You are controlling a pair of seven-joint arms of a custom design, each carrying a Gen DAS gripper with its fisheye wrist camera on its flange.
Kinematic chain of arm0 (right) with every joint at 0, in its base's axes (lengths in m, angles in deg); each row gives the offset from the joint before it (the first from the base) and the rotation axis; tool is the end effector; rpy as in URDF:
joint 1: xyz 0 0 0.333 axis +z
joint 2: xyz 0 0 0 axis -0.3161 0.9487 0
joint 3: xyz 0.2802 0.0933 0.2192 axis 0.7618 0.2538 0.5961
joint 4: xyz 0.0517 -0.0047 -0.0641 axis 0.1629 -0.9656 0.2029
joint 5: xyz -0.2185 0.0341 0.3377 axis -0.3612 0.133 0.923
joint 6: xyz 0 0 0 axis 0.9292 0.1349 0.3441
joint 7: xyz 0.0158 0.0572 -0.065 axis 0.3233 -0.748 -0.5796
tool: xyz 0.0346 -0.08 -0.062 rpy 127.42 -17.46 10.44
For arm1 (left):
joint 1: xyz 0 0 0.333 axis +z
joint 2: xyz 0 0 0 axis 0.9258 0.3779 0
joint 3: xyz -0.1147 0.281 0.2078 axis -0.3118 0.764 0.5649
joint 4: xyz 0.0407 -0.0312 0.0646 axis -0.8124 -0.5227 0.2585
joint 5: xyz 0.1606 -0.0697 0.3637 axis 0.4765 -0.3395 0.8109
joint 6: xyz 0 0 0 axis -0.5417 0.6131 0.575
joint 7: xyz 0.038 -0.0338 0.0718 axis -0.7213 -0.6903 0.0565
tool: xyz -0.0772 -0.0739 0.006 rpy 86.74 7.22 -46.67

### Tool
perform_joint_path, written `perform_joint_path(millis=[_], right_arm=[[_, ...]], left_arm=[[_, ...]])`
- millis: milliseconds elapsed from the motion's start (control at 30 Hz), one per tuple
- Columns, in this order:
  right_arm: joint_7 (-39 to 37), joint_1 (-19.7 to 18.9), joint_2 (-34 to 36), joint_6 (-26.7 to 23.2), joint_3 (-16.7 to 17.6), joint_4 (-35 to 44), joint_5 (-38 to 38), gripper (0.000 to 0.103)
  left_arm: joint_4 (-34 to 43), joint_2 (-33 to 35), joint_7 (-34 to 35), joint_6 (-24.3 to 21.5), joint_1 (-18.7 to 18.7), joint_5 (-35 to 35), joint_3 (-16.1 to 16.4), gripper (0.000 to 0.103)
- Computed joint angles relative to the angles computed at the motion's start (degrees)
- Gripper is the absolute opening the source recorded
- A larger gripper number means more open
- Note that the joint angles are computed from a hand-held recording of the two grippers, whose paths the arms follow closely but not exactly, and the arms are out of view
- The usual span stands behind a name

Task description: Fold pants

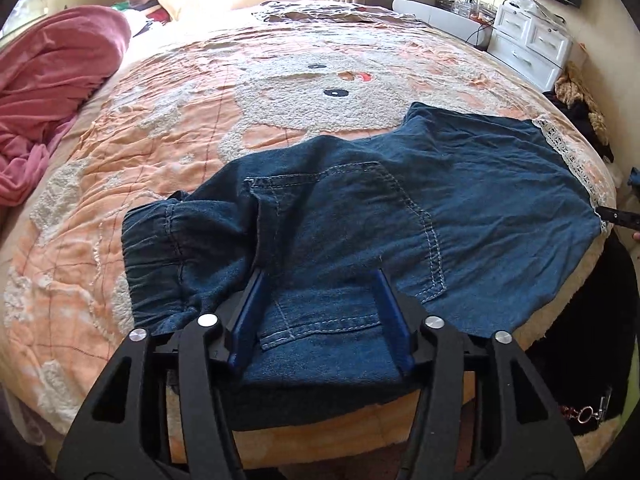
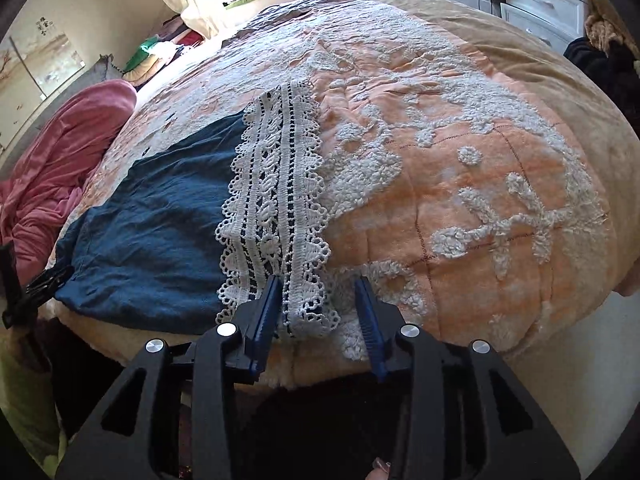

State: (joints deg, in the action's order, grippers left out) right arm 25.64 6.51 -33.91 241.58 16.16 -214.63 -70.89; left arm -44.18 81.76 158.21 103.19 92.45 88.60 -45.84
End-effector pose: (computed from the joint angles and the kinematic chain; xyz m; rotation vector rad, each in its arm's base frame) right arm 0.4895 0.2112 0.2704 -1.5985 1.9308 -0.2992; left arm 0.5952 -0.0416 0.2820 -1.5874 2.1704 -0.7538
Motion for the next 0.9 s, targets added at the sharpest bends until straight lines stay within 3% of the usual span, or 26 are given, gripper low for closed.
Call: perform_joint_path(millis=[100, 267, 367, 567, 633, 767, 900], right_arm=[[-0.27, 1.10, -0.36, -0.26, -0.63, 0.09, 1.27, 0.046], [-4.81, 7.13, -1.55, 2.55, -4.16, -0.56, 7.98, 0.057], [-6.56, 8.04, -2.59, 5.12, -3.36, -1.25, 11.28, 0.063], [-6.72, 6.56, -4.35, 10.29, 0.32, -3.14, 14.20, 0.074], [-5.51, 5.45, -4.78, 11.55, 1.56, -3.77, 13.41, 0.074], [-7.47, 6.28, -5.51, 12.53, 1.95, -4.18, 15.90, 0.079], [-8.11, 6.26, -5.64, 13.47, 2.53, -4.36, 17.49, 0.085]], left_arm=[[-0.63, -0.69, -0.31, 1.28, -3.09, -0.42, 2.60, 0.058], [-2.64, -1.69, -2.57, 1.89, 2.62, 2.49, -3.46, 0.070], [-3.60, -2.18, -4.69, 1.71, 8.33, 5.67, -9.54, 0.074], [-4.29, -3.97, -8.98, 1.79, 13.60, 11.53, -16.75, 0.082], [-4.23, -5.33, -9.91, 2.22, 11.88, 11.78, -16.07, 0.083], [-3.07, -4.79, -11.97, 1.12, 13.84, 14.53, -20.11, 0.085], [-1.58, -4.16, -11.37, 0.14, 12.28, 14.15, -21.14, 0.088]])
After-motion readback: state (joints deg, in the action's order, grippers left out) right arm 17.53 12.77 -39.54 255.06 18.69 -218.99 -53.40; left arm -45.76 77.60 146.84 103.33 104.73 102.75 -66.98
